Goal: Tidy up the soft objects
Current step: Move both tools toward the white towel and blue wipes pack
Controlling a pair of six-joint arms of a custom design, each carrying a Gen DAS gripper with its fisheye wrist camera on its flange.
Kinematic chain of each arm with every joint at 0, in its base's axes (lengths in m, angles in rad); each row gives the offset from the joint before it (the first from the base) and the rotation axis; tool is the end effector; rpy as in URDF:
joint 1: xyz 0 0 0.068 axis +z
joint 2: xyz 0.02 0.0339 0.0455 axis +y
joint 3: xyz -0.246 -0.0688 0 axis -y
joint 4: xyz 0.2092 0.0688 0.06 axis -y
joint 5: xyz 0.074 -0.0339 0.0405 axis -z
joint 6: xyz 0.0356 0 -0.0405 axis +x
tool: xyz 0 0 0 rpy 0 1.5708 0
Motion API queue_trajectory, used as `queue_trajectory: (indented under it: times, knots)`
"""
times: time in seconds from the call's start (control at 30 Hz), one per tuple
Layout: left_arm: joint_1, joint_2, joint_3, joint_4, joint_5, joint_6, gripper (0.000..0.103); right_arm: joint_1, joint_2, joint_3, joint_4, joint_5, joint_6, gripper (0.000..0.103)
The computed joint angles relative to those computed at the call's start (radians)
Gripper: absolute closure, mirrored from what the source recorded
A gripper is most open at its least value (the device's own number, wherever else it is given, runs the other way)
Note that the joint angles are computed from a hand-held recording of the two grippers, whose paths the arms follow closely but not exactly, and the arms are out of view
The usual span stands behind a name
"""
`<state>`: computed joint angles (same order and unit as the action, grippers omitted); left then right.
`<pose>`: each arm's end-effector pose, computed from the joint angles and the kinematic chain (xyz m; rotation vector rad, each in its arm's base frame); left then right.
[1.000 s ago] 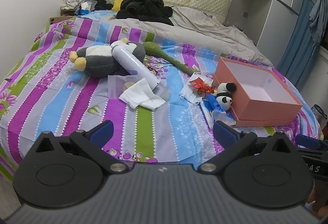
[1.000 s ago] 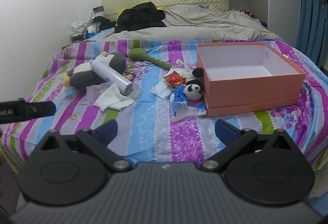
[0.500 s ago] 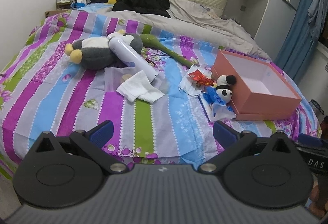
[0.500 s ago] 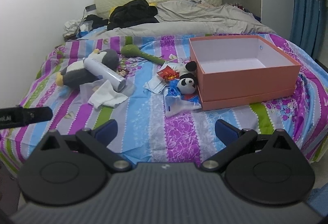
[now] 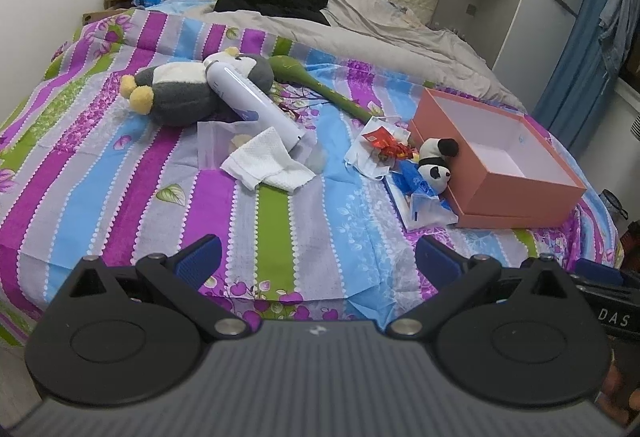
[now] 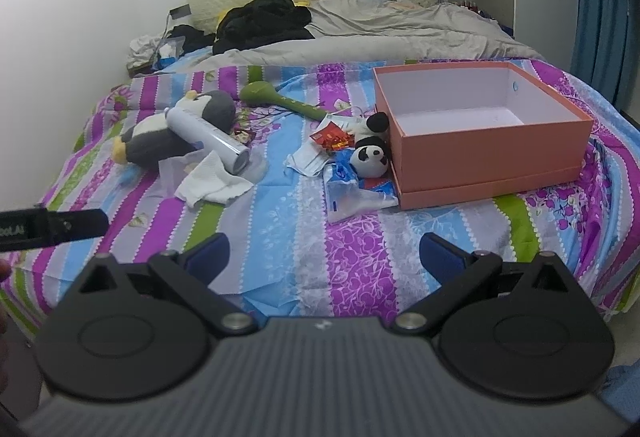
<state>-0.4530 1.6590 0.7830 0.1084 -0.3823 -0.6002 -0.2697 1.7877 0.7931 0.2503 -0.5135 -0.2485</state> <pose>0.2744 -0.1188 0.1619 -0.3523 2.2456 -0.1045 0.3078 -0.0669 0.1399 -0.2305 2.2076 0.3119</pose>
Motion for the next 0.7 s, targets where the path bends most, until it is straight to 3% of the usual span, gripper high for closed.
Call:
queue_trajectory:
  times: [0.3,0.7]
  knots:
    - [0.025,0.066,0.046,0.028,0.056,0.011,0.000,-0.006,0.045,0.038,0.004,-0.001,0.007,0.000]
    - [0.087,0.203,0.173,0.016,0.087,0.008,0.000,0.017,0.183,0.189,-0.043,0.008,0.012,0.004]
